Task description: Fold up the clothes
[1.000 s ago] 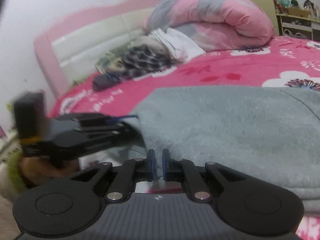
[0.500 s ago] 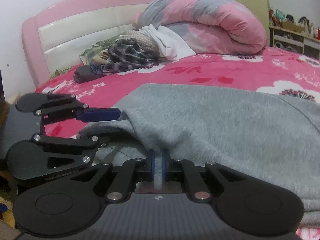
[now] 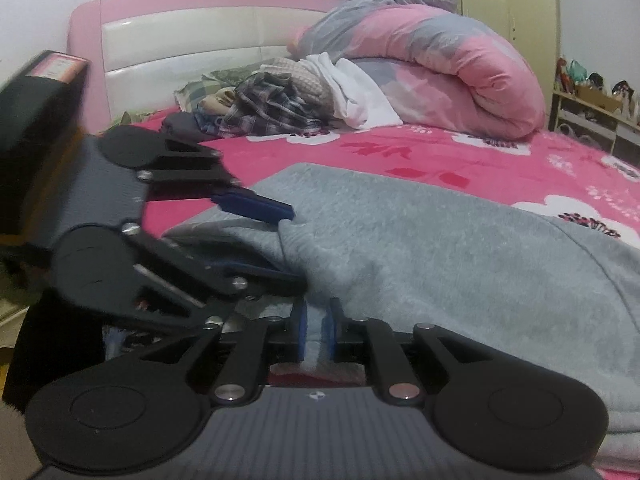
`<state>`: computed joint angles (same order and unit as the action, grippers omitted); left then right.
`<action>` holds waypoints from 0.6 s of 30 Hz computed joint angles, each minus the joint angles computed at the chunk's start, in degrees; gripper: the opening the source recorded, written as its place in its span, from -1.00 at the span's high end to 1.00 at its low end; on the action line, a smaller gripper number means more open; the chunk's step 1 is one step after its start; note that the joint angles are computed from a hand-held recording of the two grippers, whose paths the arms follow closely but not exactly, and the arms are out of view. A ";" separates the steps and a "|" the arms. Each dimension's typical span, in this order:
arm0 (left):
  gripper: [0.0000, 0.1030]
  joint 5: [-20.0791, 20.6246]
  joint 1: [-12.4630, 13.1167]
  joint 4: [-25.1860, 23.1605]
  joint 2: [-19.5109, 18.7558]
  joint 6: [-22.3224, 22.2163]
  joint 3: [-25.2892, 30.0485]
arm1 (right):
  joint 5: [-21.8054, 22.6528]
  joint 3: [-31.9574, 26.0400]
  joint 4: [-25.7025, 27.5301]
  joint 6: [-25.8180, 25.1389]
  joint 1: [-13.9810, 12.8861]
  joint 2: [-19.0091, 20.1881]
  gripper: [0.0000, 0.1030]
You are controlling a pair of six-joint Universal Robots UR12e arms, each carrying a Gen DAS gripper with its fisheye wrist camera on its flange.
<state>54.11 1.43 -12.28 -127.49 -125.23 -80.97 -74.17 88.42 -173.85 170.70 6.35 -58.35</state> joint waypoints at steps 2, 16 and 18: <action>0.06 -0.06 -0.03 0.70 -0.12 1.87 -0.09 | 0.98 1.10 -0.90 1.66 -0.43 -0.82 0.67; 0.06 1.26 -0.20 7.87 0.23 11.14 -3.00 | 18.81 4.02 0.33 32.23 -5.29 -0.87 0.13; 0.06 1.60 -0.24 8.69 0.35 11.94 -3.36 | 18.26 3.36 -0.54 34.29 -5.04 0.08 0.29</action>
